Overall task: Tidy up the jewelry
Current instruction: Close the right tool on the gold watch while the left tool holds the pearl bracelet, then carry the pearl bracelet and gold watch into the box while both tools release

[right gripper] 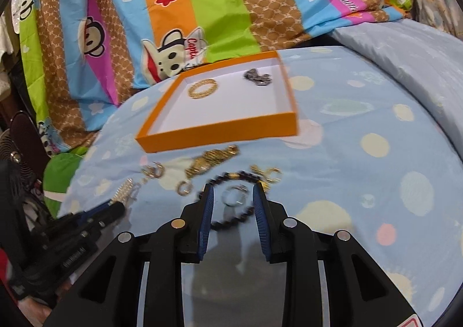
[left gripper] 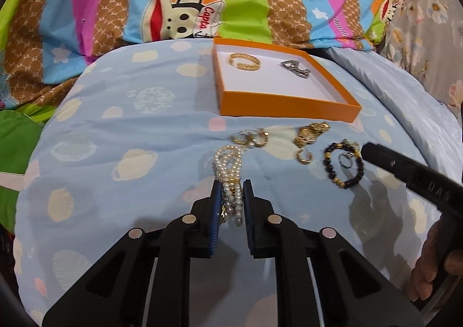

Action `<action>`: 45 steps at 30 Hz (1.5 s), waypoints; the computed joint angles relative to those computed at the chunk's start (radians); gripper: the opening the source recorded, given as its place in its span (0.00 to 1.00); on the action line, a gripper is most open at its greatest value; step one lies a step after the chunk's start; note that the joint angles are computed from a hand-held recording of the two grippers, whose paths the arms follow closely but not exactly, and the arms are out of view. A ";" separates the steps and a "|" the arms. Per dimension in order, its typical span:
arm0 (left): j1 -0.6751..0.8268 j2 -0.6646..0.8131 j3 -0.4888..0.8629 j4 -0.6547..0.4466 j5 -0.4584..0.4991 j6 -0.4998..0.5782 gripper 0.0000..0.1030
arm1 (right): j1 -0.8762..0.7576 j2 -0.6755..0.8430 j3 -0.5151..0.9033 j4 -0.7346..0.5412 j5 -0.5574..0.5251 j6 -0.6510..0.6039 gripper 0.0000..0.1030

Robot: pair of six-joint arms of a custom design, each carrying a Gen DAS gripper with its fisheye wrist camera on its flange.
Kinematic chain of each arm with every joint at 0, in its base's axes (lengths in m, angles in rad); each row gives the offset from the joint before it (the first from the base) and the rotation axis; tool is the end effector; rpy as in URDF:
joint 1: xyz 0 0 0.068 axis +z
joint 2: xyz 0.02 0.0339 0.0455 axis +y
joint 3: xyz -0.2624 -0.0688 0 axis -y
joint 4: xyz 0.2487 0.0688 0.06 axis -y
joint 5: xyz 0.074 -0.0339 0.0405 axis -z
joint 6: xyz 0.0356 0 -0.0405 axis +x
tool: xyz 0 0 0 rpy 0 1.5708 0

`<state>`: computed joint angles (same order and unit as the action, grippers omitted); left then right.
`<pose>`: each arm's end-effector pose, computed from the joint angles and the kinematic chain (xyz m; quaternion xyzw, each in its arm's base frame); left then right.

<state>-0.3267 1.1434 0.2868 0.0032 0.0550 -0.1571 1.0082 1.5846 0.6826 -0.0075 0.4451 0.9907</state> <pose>0.1807 -0.0633 0.1211 0.0889 0.9318 -0.1091 0.3345 0.1677 0.2372 0.1342 0.0636 0.9231 0.1535 0.3468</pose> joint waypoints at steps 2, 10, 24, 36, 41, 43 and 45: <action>0.039 0.016 0.003 0.006 0.043 -0.005 0.14 | -0.017 0.052 0.059 0.005 -0.040 -0.014 0.28; 0.068 0.022 -0.003 0.029 0.062 -0.004 0.14 | -0.069 0.258 0.275 -0.101 -0.097 0.054 0.28; 0.112 0.060 0.011 0.025 0.124 -0.007 0.14 | -0.044 0.413 0.498 -0.341 0.065 0.124 0.27; 0.112 0.067 0.012 0.028 0.127 -0.004 0.14 | -0.041 0.242 0.276 -0.253 0.008 0.137 0.26; 0.101 0.059 0.008 0.026 0.117 -0.007 0.14 | -0.036 0.306 0.358 -0.313 0.043 0.132 0.34; 0.097 0.056 0.009 0.024 0.113 -0.011 0.14 | -0.031 0.320 0.377 -0.338 0.060 0.133 0.33; 0.097 0.053 0.008 0.022 0.112 -0.009 0.14 | -0.029 0.322 0.380 -0.356 0.075 0.139 0.25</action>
<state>-0.2297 1.1961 0.2952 0.0256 0.1672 -0.1665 0.9797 1.9068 1.0626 -0.3631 0.5205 1.1299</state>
